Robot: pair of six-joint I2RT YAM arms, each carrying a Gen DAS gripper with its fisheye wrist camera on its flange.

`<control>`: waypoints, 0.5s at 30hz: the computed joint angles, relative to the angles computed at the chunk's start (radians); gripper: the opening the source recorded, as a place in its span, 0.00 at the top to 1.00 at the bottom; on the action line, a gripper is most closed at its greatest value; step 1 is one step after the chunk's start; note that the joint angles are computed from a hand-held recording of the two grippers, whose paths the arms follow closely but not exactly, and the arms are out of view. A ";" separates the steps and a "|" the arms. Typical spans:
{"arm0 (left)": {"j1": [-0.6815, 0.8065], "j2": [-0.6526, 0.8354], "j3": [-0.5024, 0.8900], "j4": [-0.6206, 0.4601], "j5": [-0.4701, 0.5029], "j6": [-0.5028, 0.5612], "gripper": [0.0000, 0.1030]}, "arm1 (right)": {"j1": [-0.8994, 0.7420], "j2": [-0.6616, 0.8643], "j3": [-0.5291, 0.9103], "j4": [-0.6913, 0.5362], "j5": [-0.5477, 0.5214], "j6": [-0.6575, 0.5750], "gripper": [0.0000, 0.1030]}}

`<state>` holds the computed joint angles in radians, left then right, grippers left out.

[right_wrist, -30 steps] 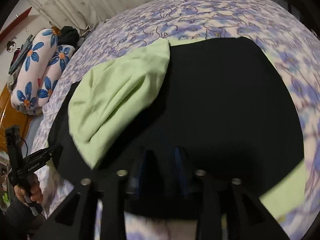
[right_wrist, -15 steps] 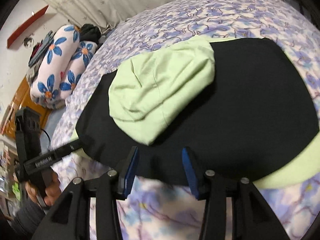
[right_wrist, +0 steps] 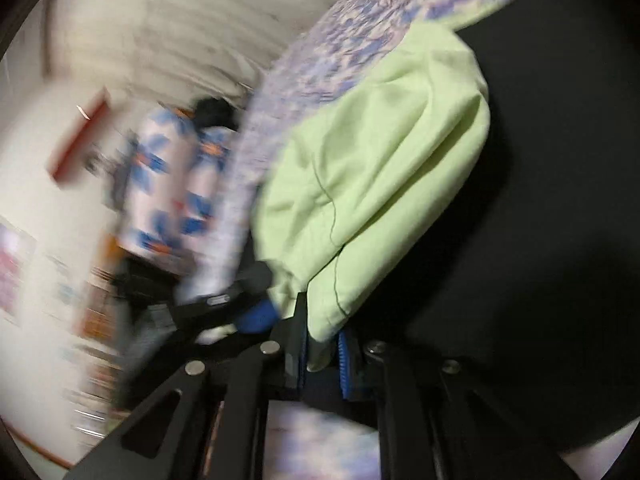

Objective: Fold large clothes

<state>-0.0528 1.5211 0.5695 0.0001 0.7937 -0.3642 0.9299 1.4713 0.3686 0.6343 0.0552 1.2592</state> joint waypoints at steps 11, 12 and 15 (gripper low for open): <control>-0.134 -0.125 -0.032 -0.101 -0.375 0.073 0.75 | 0.139 0.062 0.275 -0.589 0.160 -0.081 0.85; -0.162 -0.165 -0.027 -0.135 -0.431 0.082 0.71 | 0.163 0.057 0.343 -0.725 0.207 -0.085 0.81; -0.216 -0.287 -0.015 -0.210 -0.544 0.110 0.67 | 0.216 0.062 0.519 -1.082 0.364 -0.086 0.75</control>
<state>-0.2685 1.2337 0.5540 -0.2098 0.2501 -0.2544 1.1461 1.5332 0.8873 -0.4474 0.4191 1.1729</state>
